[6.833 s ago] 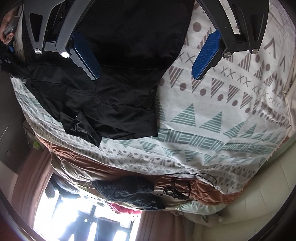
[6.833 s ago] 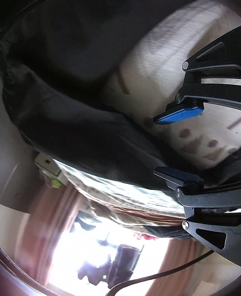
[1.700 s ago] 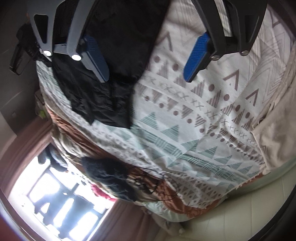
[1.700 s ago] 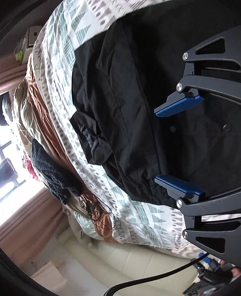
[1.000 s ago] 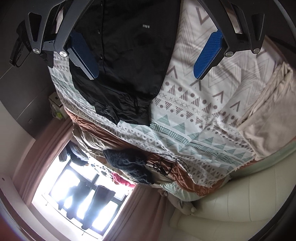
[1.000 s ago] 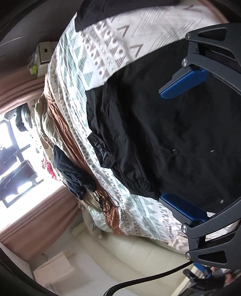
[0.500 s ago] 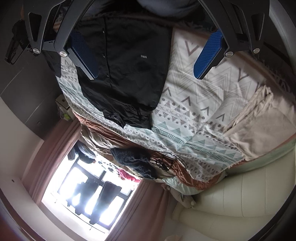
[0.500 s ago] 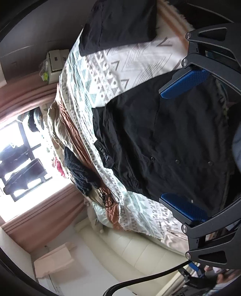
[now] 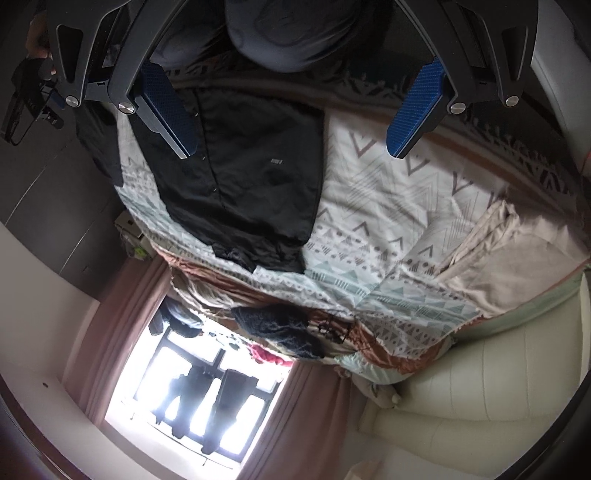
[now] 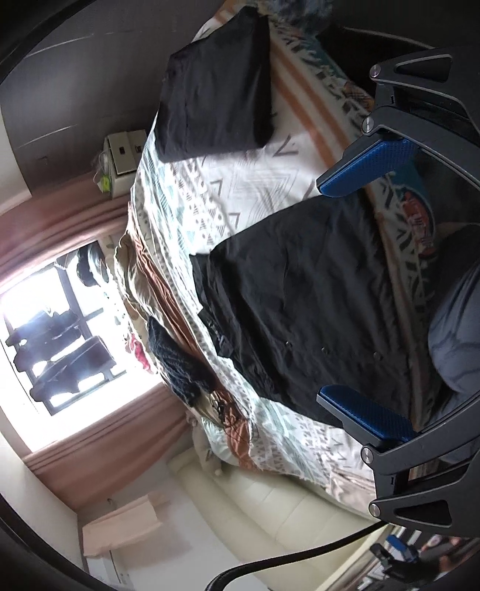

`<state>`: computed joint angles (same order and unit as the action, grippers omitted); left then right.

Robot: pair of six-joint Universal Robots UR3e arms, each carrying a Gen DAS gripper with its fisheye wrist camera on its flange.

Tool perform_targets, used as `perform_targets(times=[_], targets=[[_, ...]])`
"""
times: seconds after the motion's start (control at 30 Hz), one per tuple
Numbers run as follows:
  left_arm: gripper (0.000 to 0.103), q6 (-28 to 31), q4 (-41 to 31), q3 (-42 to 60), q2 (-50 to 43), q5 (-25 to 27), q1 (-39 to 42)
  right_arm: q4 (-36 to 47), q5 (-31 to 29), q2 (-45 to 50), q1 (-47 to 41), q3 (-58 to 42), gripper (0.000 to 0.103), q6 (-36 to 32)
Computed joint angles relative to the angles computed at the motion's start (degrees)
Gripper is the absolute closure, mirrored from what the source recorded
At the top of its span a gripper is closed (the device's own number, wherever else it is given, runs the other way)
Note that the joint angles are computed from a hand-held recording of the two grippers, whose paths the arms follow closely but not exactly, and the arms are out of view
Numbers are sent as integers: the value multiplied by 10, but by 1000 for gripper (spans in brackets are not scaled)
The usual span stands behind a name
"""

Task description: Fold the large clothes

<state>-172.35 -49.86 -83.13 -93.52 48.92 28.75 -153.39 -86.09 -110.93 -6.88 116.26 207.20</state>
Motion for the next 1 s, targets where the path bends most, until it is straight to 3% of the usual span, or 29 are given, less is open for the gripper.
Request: perform_targets(times=[0.2,0.37,0.43,0.5,0.57,0.87,1.0], targets=[[1,27,-5,-29,-8,9,9,-19,12,-54,-31,82,0,-2],[1,16,5,-41,-42,9,8,-33,104,-85,-109,155,0,-16],[4,11,20,-47,-57,19,0,-32,124,-76,-123,166,1,-23],[14,9,13,-36,-82,21,-10,-51,154,-61,-143,183,7,-30],[22,5,-9,-7,-117,23,-23,-72,186,-46,-164,201,22,-34],[43,-30,-83,184,-299,51,-87,-167,247,116,-214,195,32,-36],[44,-43,-133,291,-378,61,-108,-206,266,191,-226,177,35,-28]])
